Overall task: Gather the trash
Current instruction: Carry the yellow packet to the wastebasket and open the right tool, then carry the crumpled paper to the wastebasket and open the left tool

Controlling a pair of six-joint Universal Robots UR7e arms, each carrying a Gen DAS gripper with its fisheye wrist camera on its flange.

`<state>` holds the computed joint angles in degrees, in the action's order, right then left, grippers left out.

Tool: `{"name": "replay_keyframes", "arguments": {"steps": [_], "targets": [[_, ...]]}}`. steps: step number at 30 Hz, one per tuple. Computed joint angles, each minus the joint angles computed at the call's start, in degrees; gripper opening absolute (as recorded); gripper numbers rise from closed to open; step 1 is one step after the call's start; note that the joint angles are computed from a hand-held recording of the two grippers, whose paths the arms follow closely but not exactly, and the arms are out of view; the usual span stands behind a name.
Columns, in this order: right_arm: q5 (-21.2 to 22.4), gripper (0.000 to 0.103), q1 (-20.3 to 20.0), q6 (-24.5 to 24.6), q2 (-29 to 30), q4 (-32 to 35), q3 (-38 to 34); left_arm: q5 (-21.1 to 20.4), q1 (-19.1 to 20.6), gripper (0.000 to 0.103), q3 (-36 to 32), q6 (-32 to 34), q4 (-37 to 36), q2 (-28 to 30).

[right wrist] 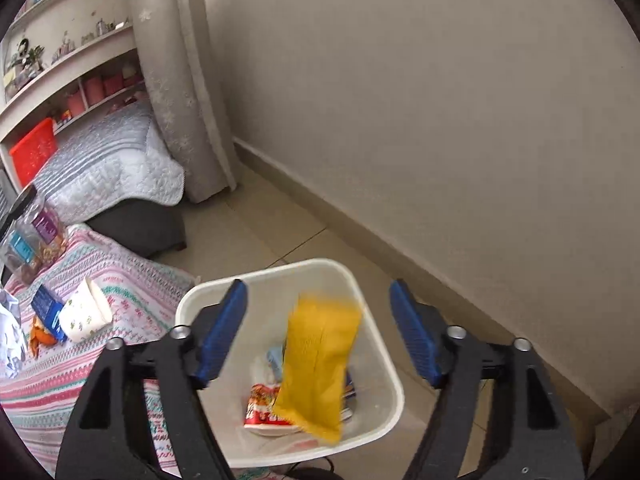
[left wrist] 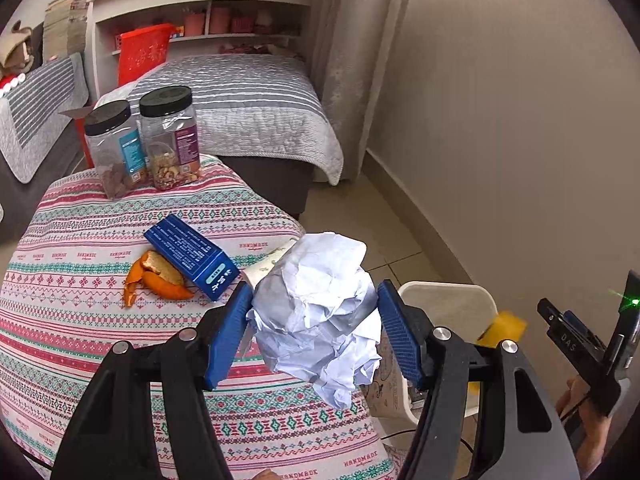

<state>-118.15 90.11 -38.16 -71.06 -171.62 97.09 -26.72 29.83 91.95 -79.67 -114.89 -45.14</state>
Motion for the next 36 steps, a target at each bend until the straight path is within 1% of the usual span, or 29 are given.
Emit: {"name": "replay_keyframes", "arguments": {"steps": [6,10,12,15,21,25,27,29,30,31,33,36], "targets": [[1.1,0.088,-0.5,-2.2,-1.0,-7.0,1.0,-0.6,0.2,0.064,-3.4,9.1,-8.1,4.7],[1.6,0.09,-1.0,-4.0,-1.5,-10.0,1.2,-1.5,0.4,0.064,-6.1,14.2,-11.5,7.9],[1.8,0.095,-1.3,-4.1,-1.8,-11.1,1.2,-2.1,0.5,0.064,-7.5,16.2,-12.7,9.3],[2.4,0.096,-1.9,-3.4,-2.5,-11.5,1.0,-3.0,0.6,0.064,-9.5,19.6,-15.0,11.5],[2.1,0.096,-2.8,-2.8,-3.2,-12.6,0.6,-5.2,1.0,0.064,-12.7,24.5,-18.0,15.1],[1.4,0.096,-3.3,-2.7,-3.4,-13.5,0.5,-8.4,1.3,0.064,-14.5,27.6,-21.4,17.3],[1.0,0.096,-3.4,-2.4,-3.4,-13.7,0.4,-11.2,1.6,0.065,-15.0,30.5,-24.8,18.3],[0.8,0.096,-3.4,-2.0,-3.4,-13.7,0.2,-15.5,2.0,0.069,-14.9,33.1,-28.6,18.9],[0.7,0.096,-3.4,-1.9,-3.4,-13.7,0.2,-17.5,2.3,0.072,-14.9,33.6,-29.6,19.2],[0.7,0.096,-3.4,-1.8,-3.4,-13.6,0.1,-18.4,2.3,0.073,-15.1,33.6,-29.7,19.4],[0.8,0.096,-3.4,-1.9,-3.7,-13.6,0.4,-18.1,2.1,0.074,-15.5,33.7,-28.5,19.8],[0.9,0.096,-3.1,-2.6,-3.5,-13.9,0.6,-15.7,1.7,0.074,-15.1,33.0,-27.2,19.3]]}}
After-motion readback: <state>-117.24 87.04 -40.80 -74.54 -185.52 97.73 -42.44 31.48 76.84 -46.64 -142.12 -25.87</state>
